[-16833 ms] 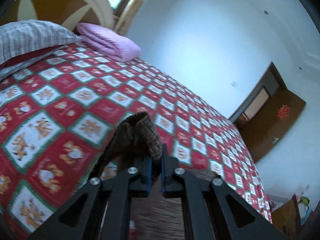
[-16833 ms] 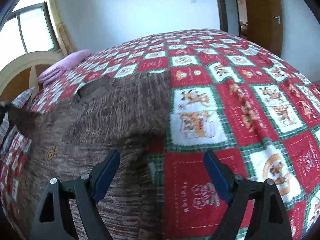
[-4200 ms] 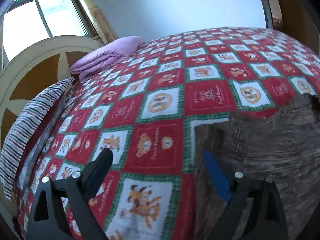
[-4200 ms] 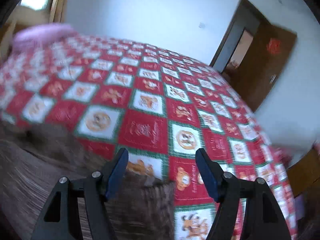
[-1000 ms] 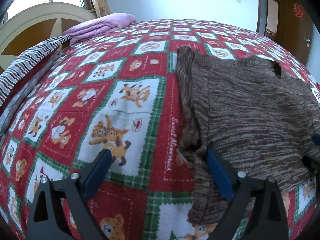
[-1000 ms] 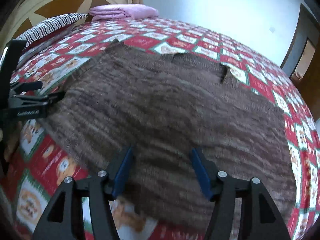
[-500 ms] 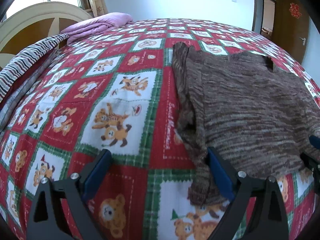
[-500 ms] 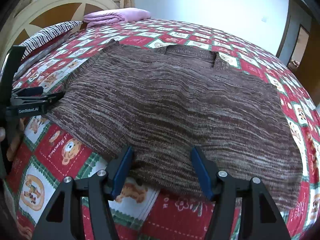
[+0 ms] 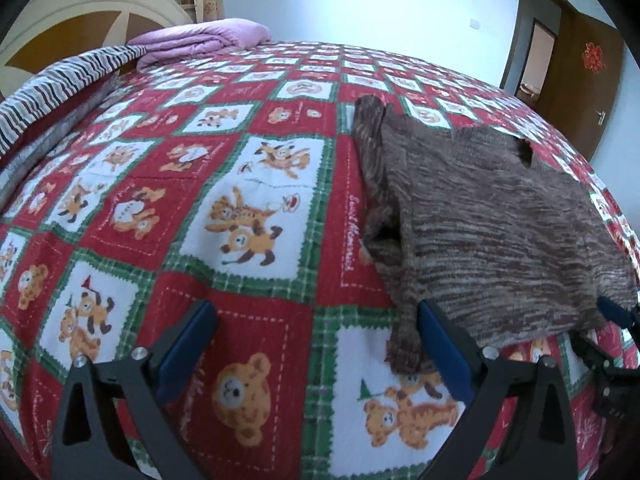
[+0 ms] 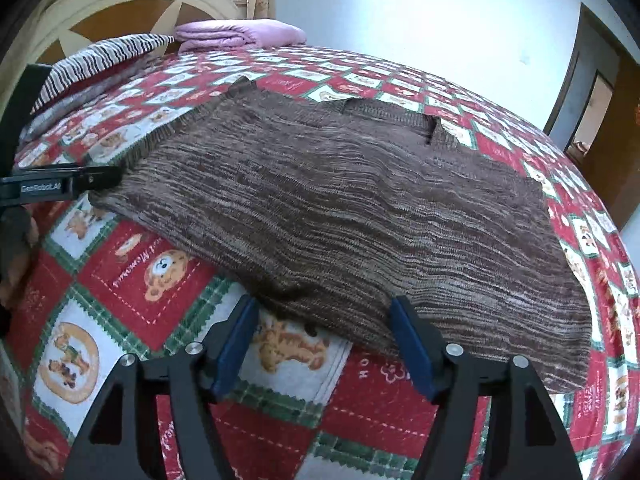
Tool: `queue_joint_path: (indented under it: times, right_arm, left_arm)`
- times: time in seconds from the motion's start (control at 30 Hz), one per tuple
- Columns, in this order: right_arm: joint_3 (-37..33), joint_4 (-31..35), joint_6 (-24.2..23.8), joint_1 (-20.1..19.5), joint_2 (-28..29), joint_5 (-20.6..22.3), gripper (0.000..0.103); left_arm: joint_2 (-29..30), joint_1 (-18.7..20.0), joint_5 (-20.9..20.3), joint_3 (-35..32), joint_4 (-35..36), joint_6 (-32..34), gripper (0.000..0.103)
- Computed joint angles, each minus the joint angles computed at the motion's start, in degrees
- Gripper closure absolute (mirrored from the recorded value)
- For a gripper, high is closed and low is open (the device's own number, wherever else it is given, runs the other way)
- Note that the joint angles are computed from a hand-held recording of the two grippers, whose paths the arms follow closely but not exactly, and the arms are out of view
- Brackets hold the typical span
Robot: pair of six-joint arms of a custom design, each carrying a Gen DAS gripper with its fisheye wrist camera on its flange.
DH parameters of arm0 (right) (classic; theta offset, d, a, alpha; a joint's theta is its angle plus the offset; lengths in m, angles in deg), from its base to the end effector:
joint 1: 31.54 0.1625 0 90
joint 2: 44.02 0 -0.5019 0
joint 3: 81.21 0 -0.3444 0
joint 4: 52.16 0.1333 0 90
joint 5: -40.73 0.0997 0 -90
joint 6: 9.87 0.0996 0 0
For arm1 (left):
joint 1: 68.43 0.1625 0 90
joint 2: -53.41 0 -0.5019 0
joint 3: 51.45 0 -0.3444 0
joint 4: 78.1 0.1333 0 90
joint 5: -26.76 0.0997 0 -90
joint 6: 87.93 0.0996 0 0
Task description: Fold small clothes
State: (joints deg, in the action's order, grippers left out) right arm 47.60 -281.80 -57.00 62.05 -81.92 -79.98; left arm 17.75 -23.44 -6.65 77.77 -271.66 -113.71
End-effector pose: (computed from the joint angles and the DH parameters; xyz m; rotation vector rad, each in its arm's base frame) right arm 0.1149 -0.5145 0.1449 0.7115 -2.1550 0.7178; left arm -0.1964 -0.5024 0.0747 0.2753 2.2685 -0.8745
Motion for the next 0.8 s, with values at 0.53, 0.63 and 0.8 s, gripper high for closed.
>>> queue_joint_path:
  times: [0.53, 0.63, 0.8]
  right_arm:
    - [3.1, -10.6, -6.7, 3.6, 4.5, -0.9, 0.033]
    - [1.8, -9.8, -8.3, 5.5, 5.8, -0.9, 0.033]
    - [-1.5, -9.5, -11.6, 8.4, 9.0, -1.7, 0.033]
  left_arm:
    - [0.0, 1.9, 12.2, -4.1, -2.0, 12.2, 0.001]
    - [0.3, 2.7, 11.6, -5.4, -2.2, 13.9, 0.001]
    - [0.6, 3.3, 10.1, -6.8, -1.1, 15.1, 0.001]
